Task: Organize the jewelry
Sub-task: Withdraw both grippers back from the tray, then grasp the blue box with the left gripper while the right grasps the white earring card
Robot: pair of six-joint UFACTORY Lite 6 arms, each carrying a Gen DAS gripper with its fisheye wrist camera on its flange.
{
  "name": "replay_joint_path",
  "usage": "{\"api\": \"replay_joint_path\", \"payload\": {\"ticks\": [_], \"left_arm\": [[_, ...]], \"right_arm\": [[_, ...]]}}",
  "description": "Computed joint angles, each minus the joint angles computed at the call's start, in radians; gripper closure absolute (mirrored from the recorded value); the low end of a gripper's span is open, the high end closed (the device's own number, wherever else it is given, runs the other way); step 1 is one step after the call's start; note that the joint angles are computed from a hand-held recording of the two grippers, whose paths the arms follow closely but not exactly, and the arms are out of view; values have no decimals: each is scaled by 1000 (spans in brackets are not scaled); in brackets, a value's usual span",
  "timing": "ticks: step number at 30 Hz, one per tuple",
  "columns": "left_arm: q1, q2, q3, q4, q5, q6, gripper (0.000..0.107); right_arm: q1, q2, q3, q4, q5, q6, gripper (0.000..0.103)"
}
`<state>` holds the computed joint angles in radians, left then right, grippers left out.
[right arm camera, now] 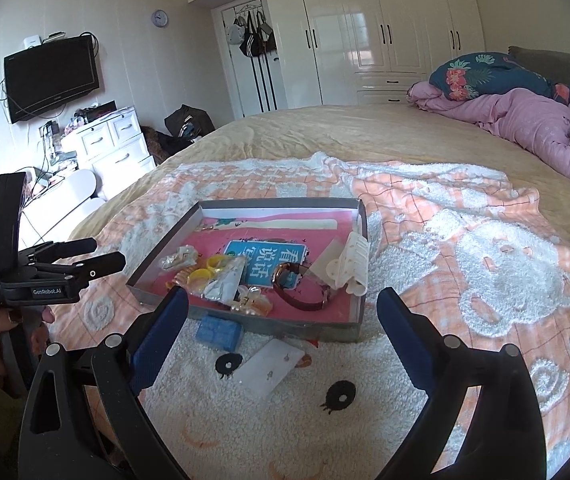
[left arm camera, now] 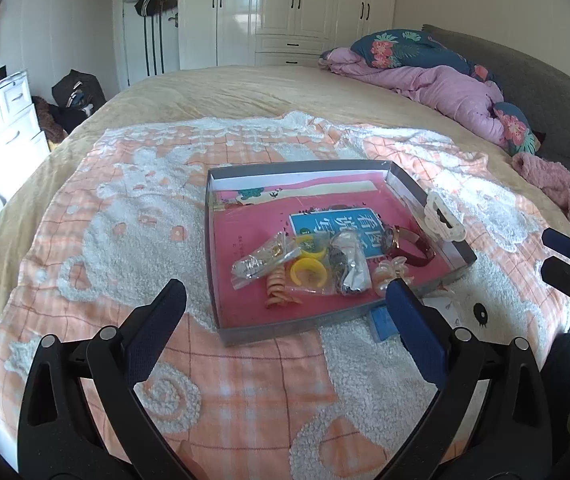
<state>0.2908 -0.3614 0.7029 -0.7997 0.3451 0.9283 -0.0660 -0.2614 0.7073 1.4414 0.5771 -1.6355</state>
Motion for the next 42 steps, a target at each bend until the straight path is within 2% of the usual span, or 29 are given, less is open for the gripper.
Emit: {"api": "replay_joint_path", "payload": {"ticks": [9, 19, 22, 26, 35, 36, 38, 42], "left_arm": [[-45, -35, -69, 67, -3, -76, 13], [-128, 67, -79, -23, 5, -42, 14], [-142, 144, -48, -121, 30, 16, 14], [-177, 254, 14, -182, 53, 24, 30], [-288, 440, 126, -221, 13, -25, 43], [-299, 458, 137, -224, 4, -34, 46], [-325, 486, 154, -181, -35, -93, 65], [-329, 481, 144, -219, -49, -39, 65]], "right_arm": [[15, -34, -71, -45, -14, 4, 9], [14, 19, -128, -33, -61, -59, 9], [17, 38, -139, -6, -79, -98, 9], [29, 69, -151, 42, -95, -153, 9], [35, 130, -151, 84, -99, -208, 8], [31, 135, -150, 89, -95, -214, 8], [31, 149, -145, 98, -95, -218, 8], [50, 180, -135, 123, -103, -232, 8]]}}
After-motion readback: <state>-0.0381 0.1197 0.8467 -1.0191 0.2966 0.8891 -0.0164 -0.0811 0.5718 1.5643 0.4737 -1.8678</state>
